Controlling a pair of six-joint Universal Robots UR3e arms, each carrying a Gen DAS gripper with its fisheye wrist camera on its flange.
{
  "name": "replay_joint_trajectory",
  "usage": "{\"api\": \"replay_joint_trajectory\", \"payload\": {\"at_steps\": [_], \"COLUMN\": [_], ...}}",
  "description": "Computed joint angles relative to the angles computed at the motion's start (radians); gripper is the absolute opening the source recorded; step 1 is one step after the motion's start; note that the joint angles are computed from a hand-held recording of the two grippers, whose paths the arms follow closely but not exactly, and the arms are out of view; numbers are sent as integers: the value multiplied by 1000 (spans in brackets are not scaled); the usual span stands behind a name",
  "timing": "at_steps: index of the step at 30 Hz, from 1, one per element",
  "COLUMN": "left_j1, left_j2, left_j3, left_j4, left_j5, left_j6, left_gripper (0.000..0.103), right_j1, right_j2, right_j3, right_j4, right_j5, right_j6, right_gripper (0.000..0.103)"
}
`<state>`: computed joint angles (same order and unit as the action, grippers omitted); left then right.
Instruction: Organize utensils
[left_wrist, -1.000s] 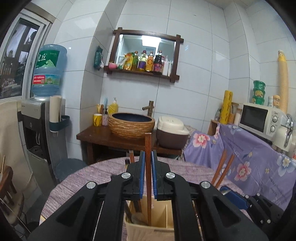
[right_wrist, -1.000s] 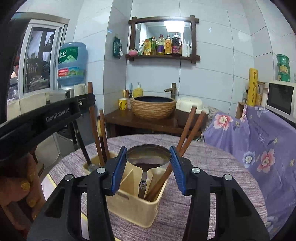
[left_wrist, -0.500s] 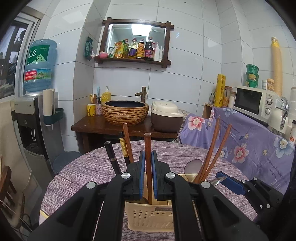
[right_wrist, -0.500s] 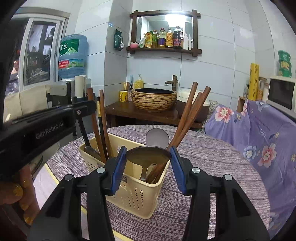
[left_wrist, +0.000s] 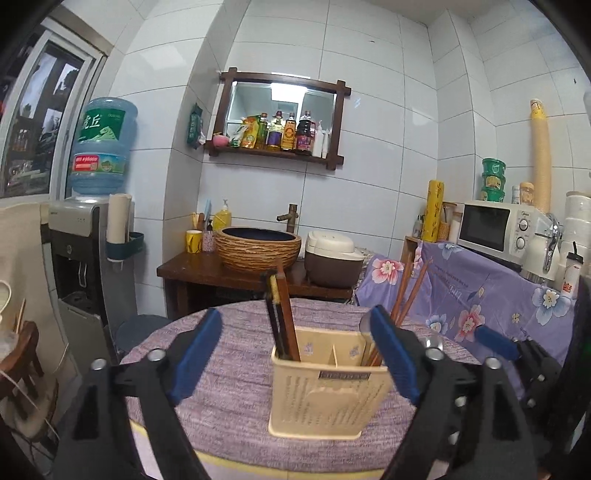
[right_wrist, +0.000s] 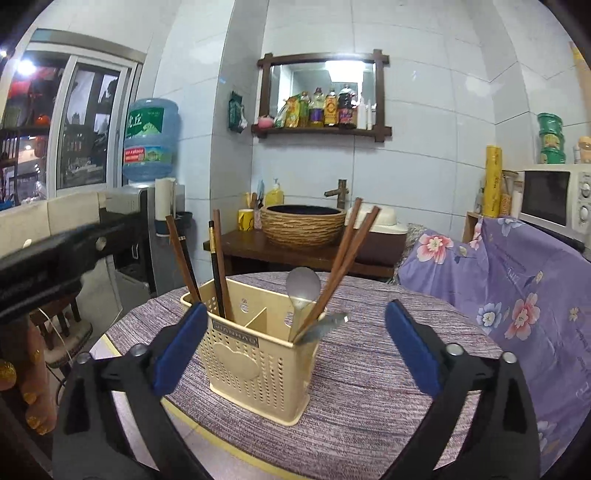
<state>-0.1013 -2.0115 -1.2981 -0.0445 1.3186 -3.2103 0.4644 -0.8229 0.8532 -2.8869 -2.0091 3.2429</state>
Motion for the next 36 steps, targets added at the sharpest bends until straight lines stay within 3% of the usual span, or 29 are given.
{"api": "replay_joint_trajectory", "payload": {"at_steps": [3,6,11,15,19,22,26,36], "left_j1": [31,60,102,103,108,155,125,166], "left_j2": [67,134,225,288,356,419,448,498], "left_j3": [-161,-334,-630,-793,-917,-994,-1071,-1176], "left_j4": [63,147,364,472,549,568,664,748], "left_j5": [-33,-39,-44,-10,21,-55,10,-48], "left_j6": [3,14,-7,18,16,15,51,60], "left_gripper": [98,98,98,98,98,98,98,98], "right_j1": [4,3,61,91,174,239,320,371], "right_j2": [-97,-192,-247,-312,-323,-317,-293,-296], "right_j3": [185,365,659,824,905,924,930,953], "right_j4": [-48,-78,-378,-462,-567,-611,-645,-657], "right_j5": [-2,-13,-132,-111,-195,-249,-302,-300], "right_j6": [45,113,136,159,141,107,47,48], "right_gripper": [97,97,97,97,97,97,97,97]}}
